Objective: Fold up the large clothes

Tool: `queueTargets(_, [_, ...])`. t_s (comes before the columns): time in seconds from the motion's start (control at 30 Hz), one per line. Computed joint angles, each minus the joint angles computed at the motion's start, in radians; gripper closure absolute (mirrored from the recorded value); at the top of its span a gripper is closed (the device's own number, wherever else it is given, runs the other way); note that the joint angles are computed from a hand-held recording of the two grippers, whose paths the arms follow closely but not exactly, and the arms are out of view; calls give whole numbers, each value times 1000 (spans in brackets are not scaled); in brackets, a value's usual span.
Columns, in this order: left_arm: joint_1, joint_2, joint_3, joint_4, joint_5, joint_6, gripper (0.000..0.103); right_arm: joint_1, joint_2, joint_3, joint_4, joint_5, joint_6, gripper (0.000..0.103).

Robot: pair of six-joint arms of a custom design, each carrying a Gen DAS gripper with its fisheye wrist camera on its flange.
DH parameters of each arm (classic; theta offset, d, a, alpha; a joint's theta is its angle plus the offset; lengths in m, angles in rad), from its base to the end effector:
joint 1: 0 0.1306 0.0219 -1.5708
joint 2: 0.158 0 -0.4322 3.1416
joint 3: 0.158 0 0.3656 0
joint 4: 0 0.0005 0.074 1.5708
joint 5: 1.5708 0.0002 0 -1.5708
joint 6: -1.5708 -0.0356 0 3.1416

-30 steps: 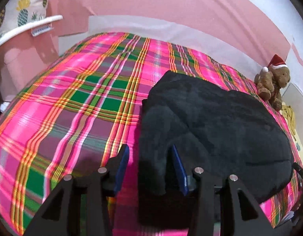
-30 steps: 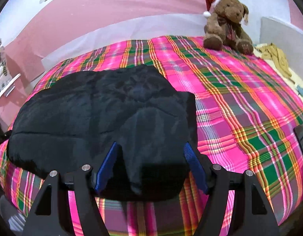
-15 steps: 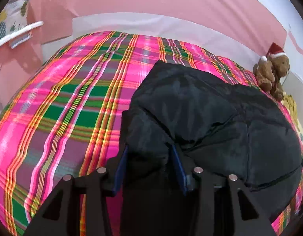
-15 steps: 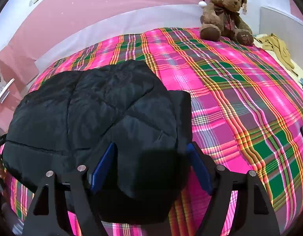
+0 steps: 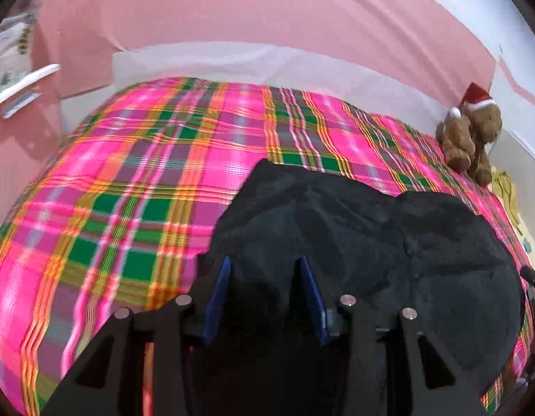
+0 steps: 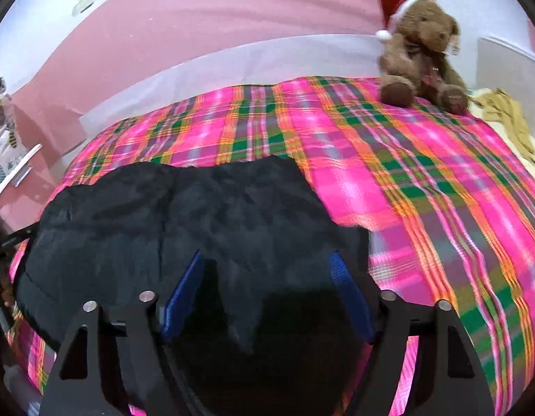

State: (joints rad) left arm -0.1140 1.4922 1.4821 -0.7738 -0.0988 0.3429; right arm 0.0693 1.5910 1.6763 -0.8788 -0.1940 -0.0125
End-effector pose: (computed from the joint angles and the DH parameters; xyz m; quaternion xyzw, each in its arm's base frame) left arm 0.4962 -0.0538 0.4803 -0.1241 0.9143 -0.0423 0.3833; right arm 0.5373 0.0437 0.5093 -0.0628 0.9197 0.1050 0.3732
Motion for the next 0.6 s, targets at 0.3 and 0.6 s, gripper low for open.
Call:
queueTargets(0.3, [-8, 95, 37, 38, -13, -5, 58, -7, 90, -4, 15, 108, 23, 42])
queueTargets(0.6, [25, -16, -13, 42, 16, 51, 59, -31, 19, -9, 19, 67, -28, 41])
